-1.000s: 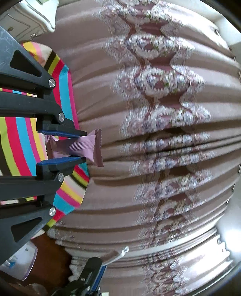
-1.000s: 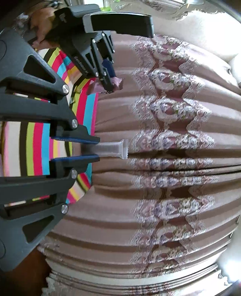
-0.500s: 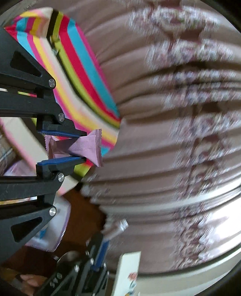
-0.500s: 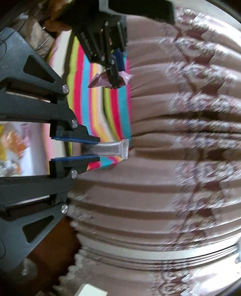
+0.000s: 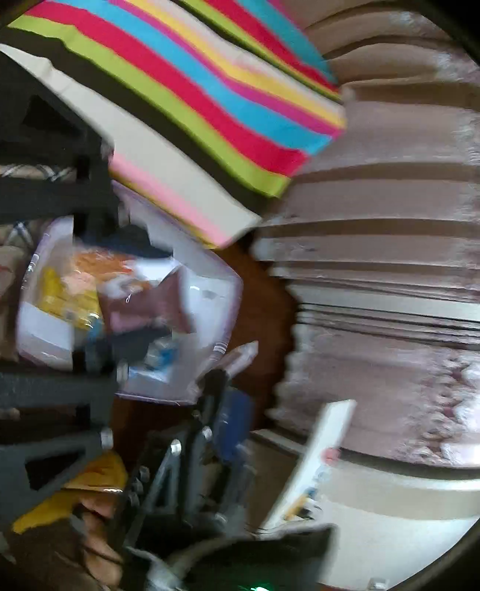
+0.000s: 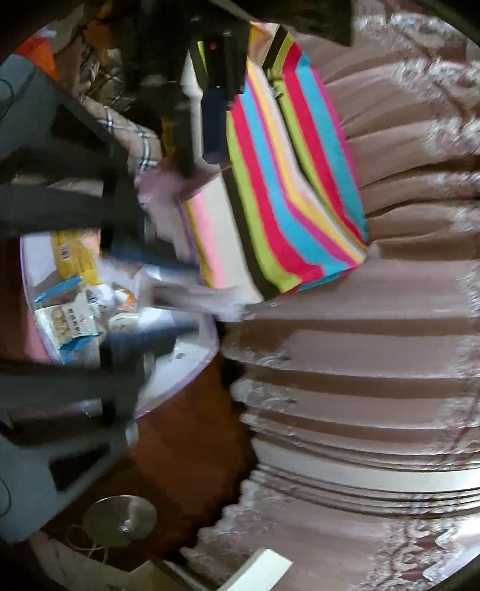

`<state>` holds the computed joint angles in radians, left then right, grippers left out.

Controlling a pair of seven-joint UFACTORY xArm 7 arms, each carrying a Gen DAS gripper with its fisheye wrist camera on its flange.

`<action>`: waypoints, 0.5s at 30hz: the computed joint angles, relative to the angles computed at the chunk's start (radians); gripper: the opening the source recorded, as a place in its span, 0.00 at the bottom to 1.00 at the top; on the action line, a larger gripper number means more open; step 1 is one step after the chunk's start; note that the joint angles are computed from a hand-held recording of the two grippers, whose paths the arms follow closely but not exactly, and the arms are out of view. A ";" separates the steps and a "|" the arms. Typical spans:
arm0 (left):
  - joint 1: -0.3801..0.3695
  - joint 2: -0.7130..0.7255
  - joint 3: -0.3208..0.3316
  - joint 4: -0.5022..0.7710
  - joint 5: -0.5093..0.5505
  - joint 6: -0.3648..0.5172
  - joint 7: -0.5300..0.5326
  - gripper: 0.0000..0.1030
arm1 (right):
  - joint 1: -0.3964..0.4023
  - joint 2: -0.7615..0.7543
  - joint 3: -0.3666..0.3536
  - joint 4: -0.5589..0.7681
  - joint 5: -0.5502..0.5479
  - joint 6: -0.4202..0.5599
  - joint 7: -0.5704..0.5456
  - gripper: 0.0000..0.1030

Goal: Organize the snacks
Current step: 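Open both tools to drop the candies into the bin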

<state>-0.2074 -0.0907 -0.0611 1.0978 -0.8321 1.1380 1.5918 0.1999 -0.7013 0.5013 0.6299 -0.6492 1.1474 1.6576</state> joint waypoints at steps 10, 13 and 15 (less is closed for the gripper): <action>0.080 0.208 0.005 0.164 -0.147 -0.480 -0.006 0.82 | -0.036 0.277 -0.039 0.194 -0.178 -0.172 -0.088 0.73; 0.089 0.370 0.009 0.305 -0.043 -0.682 -0.142 0.82 | -0.030 0.457 -0.104 0.309 -0.267 -0.353 -0.128 0.73; 0.094 0.493 0.053 0.431 0.059 -0.722 -0.292 0.82 | -0.021 0.633 -0.139 0.446 -0.300 -0.430 -0.198 0.76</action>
<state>-0.1133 0.4019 -0.0084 1.5292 -0.7733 0.4161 1.3003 0.1789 -0.0680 0.3621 1.0763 -0.9493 0.7171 1.4599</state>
